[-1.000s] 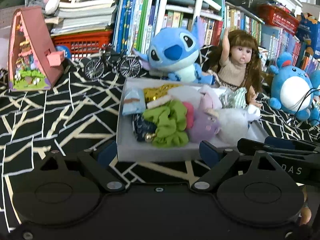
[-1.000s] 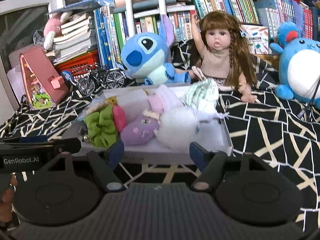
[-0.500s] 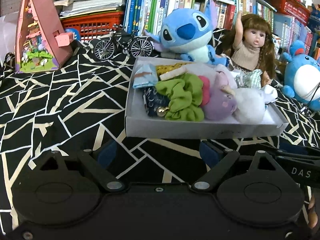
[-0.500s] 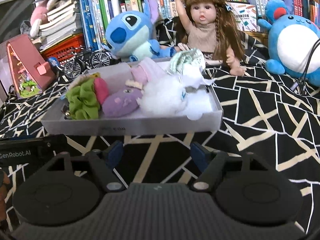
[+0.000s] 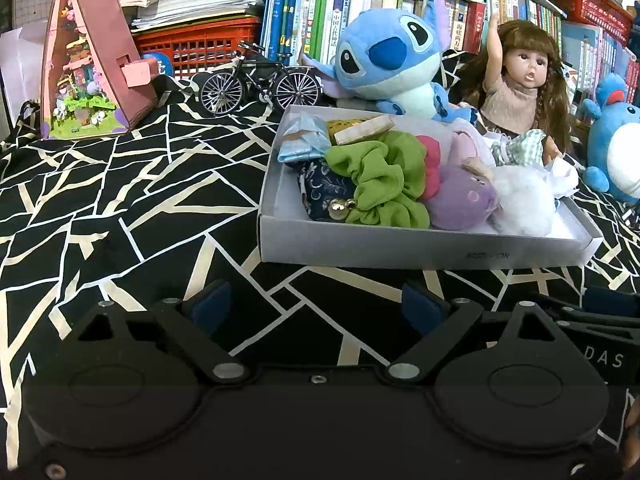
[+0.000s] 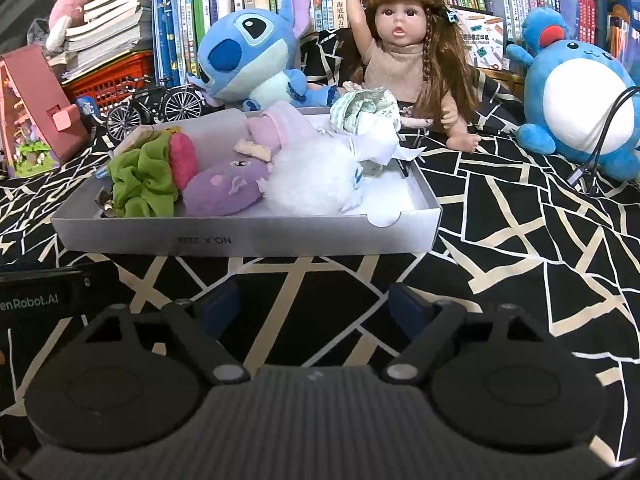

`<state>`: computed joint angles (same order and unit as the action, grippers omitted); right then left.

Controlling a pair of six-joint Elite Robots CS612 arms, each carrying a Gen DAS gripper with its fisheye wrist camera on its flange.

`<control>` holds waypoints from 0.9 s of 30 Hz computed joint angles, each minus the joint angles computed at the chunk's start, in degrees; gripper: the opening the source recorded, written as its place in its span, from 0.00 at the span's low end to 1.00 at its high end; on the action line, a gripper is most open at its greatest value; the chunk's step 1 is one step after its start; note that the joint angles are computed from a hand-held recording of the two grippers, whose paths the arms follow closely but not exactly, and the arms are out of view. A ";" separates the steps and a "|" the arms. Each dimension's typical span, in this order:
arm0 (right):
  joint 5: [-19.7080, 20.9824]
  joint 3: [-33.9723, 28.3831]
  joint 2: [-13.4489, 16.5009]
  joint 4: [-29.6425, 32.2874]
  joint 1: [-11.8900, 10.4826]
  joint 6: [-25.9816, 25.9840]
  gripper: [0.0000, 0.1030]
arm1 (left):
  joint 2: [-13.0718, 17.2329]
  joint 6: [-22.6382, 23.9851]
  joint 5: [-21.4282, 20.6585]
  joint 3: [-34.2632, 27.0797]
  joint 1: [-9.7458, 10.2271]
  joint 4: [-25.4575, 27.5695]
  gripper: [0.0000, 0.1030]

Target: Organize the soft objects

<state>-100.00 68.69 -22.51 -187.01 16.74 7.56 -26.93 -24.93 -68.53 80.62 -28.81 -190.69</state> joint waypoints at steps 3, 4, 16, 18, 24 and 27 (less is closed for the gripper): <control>-0.46 -0.21 0.05 0.54 0.11 -0.38 0.87 | 0.28 0.37 0.44 -0.17 -0.10 -0.50 0.92; -0.70 -0.26 0.08 0.66 0.18 -0.55 0.88 | 0.35 0.40 0.45 -0.20 -0.09 -0.67 0.93; -1.30 -0.30 0.14 1.59 0.38 -0.42 1.00 | 0.60 -0.44 -0.93 -0.29 0.30 -1.65 0.99; -1.24 -0.26 0.13 1.56 0.36 -0.38 1.00 | 0.60 -0.35 -0.77 -0.33 0.25 -1.45 1.00; -1.22 -0.27 0.16 1.52 0.34 -0.39 1.00 | 0.59 0.32 0.11 -0.62 0.01 -0.17 1.00; -1.23 -0.27 0.16 1.53 0.35 -0.39 1.00 | 0.59 0.80 0.84 -0.88 -0.16 0.80 1.00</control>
